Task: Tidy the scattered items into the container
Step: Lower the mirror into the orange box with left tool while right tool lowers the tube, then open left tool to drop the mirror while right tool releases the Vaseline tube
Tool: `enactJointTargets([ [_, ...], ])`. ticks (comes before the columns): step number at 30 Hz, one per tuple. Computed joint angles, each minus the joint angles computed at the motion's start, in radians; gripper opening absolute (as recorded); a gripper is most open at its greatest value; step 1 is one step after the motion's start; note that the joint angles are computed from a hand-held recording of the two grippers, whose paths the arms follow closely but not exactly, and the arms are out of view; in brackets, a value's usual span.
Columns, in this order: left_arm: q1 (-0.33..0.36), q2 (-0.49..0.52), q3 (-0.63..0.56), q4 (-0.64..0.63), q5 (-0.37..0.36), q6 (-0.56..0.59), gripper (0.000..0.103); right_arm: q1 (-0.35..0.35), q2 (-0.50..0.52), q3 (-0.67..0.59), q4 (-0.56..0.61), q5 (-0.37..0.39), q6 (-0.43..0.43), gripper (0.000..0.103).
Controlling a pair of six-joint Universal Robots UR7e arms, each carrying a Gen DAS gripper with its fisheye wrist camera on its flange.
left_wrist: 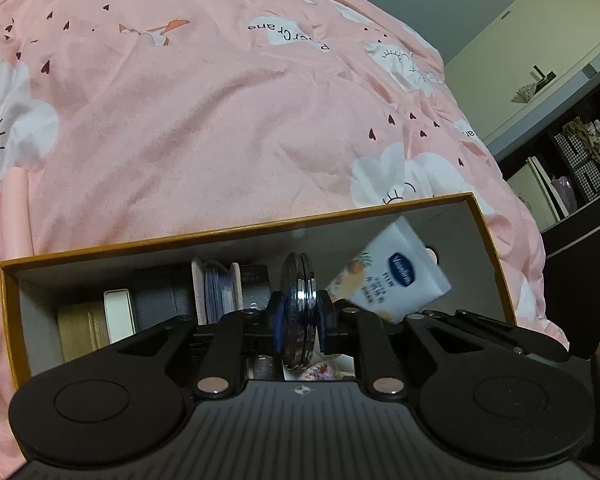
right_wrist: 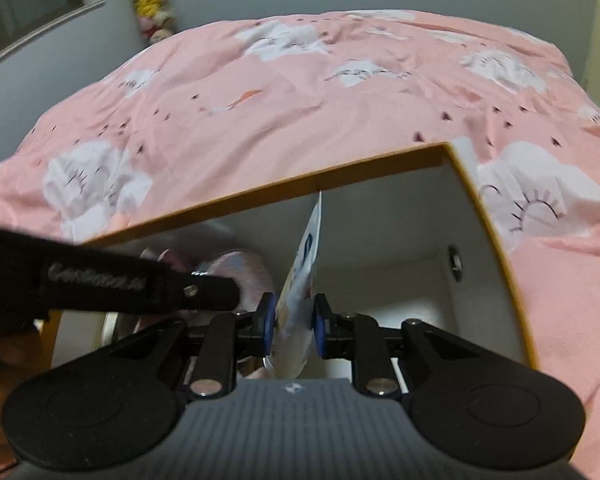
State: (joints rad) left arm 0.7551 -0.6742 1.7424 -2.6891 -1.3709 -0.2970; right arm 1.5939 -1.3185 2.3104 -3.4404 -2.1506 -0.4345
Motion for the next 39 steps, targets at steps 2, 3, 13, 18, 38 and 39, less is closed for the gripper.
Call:
enactJointTargets([
  [2, 0.002, 0.000, -0.001, 0.000, -0.009, 0.000, 0.022, 0.009, 0.020, -0.002, -0.026, -0.017, -0.032, 0.021],
  [3, 0.003, -0.001, -0.001, 0.001, -0.013, -0.002, 0.022, 0.011, 0.026, -0.005, -0.025, -0.023, -0.038, 0.021],
  [13, 0.017, -0.059, 0.035, -0.029, -0.066, -0.011, 0.025, 0.016, 0.034, -0.015, 0.014, -0.031, -0.059, 0.022],
  [18, 0.008, -0.102, 0.076, -0.060, -0.058, 0.016, 0.026, 0.025, 0.028, -0.019, 0.059, -0.028, -0.060, 0.024],
  [38, 0.015, -0.225, 0.211, -0.094, 0.023, 0.017, 0.028, 0.037, -0.017, -0.012, 0.205, 0.005, 0.022, 0.049],
  [39, 0.014, -0.231, 0.217, -0.096, 0.026, 0.018, 0.028, 0.040, -0.015, -0.011, 0.204, -0.003, 0.020, 0.049],
])
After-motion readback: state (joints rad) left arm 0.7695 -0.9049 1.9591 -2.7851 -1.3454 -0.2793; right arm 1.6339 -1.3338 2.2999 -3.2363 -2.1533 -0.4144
